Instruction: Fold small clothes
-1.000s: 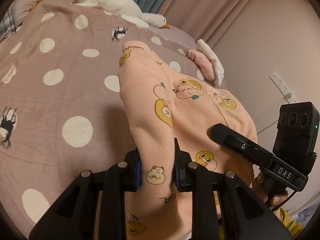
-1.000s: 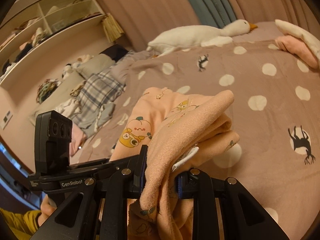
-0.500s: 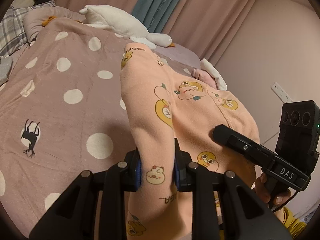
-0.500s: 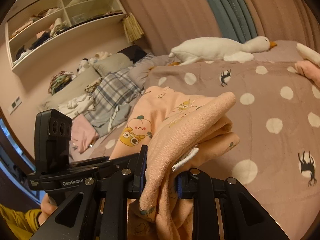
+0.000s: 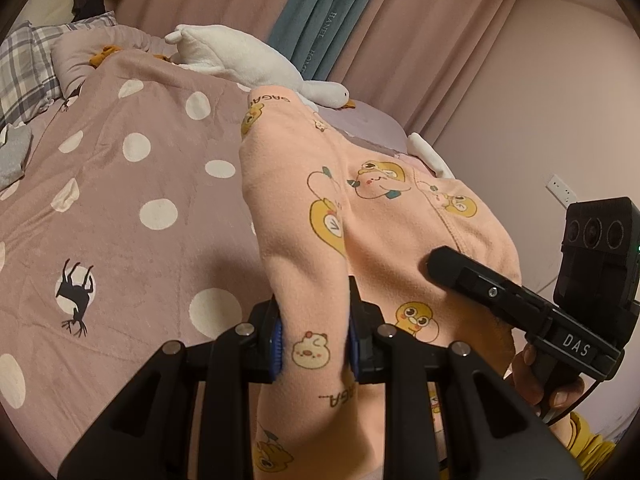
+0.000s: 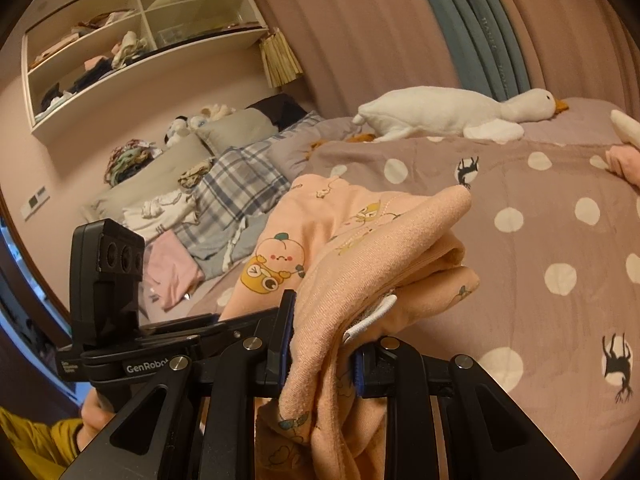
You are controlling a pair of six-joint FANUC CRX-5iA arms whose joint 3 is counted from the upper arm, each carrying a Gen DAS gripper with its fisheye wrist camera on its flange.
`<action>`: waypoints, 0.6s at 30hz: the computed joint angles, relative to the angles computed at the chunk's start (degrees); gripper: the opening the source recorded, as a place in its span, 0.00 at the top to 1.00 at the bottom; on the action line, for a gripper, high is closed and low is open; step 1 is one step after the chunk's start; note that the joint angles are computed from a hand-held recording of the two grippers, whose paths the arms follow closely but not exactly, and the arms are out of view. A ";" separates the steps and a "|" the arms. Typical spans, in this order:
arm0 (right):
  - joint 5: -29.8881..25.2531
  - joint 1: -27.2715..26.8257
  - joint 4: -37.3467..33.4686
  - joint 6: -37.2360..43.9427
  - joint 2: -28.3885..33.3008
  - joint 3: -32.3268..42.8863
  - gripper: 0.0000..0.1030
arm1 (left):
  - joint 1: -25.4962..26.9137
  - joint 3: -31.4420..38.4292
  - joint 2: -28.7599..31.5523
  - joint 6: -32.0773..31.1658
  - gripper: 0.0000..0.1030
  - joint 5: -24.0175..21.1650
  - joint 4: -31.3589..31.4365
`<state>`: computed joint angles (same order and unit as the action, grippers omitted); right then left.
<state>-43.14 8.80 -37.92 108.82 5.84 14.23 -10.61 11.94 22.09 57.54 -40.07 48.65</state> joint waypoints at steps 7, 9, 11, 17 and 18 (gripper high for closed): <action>-0.07 0.46 0.61 -0.37 1.28 1.35 0.76 | 0.44 1.57 1.19 0.59 0.77 -0.09 -0.68; -0.15 0.62 0.84 -0.58 1.75 1.86 0.76 | 0.69 2.18 1.69 0.69 0.77 -0.34 -0.85; -0.23 0.71 0.86 -0.68 2.08 2.18 0.76 | 0.78 2.59 1.99 0.95 0.77 -0.34 -1.24; -0.57 1.10 1.63 -1.65 3.14 3.15 0.76 | 1.03 4.33 3.30 2.31 0.77 -0.81 -2.56; -0.53 1.23 1.90 -1.87 3.29 3.28 0.76 | 1.03 4.53 3.43 2.51 0.77 -0.86 -2.76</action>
<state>-43.67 10.03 -36.02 106.95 9.14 17.51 -9.58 16.48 25.52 60.05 -40.93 45.88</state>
